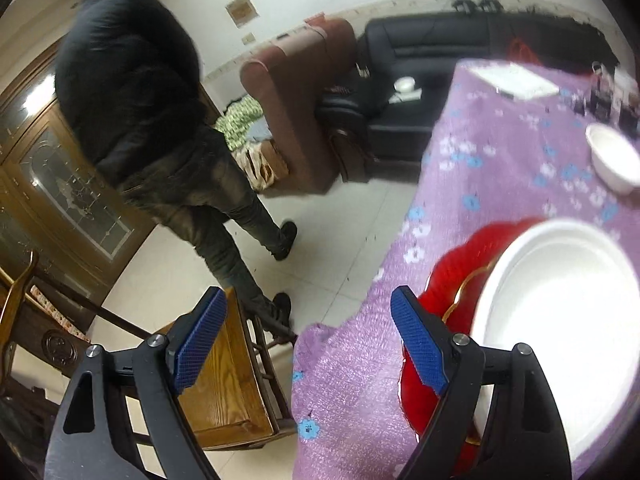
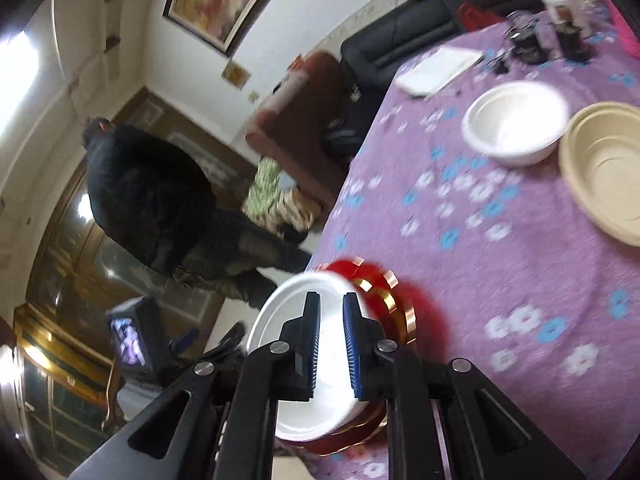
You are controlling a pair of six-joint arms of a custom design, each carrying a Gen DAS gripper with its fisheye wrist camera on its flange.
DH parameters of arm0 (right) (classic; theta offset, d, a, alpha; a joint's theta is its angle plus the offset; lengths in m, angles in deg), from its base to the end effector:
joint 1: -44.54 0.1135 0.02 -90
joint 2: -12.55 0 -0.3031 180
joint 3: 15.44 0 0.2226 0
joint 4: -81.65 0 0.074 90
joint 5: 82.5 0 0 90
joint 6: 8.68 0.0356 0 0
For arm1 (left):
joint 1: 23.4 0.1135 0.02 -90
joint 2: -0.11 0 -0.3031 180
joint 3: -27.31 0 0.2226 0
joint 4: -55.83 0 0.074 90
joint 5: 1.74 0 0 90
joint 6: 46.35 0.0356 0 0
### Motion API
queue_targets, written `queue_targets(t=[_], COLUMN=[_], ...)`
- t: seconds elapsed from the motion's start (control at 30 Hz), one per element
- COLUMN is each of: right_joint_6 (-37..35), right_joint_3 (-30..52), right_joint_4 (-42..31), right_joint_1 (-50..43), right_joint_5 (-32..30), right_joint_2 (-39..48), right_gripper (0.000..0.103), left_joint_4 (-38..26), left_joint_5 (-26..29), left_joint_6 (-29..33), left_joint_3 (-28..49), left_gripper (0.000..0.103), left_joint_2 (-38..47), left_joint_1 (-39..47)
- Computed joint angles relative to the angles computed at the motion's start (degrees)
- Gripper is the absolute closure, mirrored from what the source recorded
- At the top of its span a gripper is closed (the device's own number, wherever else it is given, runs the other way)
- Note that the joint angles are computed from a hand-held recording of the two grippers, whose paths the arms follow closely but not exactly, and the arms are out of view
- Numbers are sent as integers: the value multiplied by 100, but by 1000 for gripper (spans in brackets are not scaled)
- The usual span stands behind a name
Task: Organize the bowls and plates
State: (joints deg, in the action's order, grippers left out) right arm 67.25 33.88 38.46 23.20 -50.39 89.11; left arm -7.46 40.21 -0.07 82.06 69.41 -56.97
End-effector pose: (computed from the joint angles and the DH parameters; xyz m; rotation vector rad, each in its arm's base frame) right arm 0.1773 -0.0369 0.2189 -0.0733 2.3137 1.0932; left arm 0.1387 -0.0603 0.2455 -0.3227 2.3581 0.6695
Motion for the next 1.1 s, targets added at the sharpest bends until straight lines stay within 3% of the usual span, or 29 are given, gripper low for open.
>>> queue_targets(t=[0.2,0.33,0.43,0.6,0.77,0.9,1.1], right_joint_6=[-1135,-1991,-2746,-3937,-4801,-5124,-5155], right_joint_3=[624,957,1225,1806,2520,3112,3878], right_joint_4=[-915,-1532,-2173,-3227,-4013,-4404,-4670], right_joint_1=[-1144,-1773,-2217,-3062,-3811,-4211,-4549], right_joint_5=[-242,-278,-252,-237,-233,-229,-175], right_joint_2=[591,1059,1360,1833,2328,2783,3391], right_gripper=[78,73,73,58,56,49,48], left_joint_4=[-1461,-2361,-2679,-2491,-2134,-1784,-1590], left_joint_5=[-520,-811,-891,-869,-703,-523,-285], left_joint_6=[-1548,-2633,-2958,-2670,-2368,-2096,-1873], left_joint_3=[869,1622,2195,2888,3495,3856,4366], left_gripper=[18,18,18,18,18,18,18], left_joint_2=[-100,536,1033,1611,2163,2521,3014], left_joint_1=[-1432,-2403,-2920,-3225,-3410,-3459,-3496])
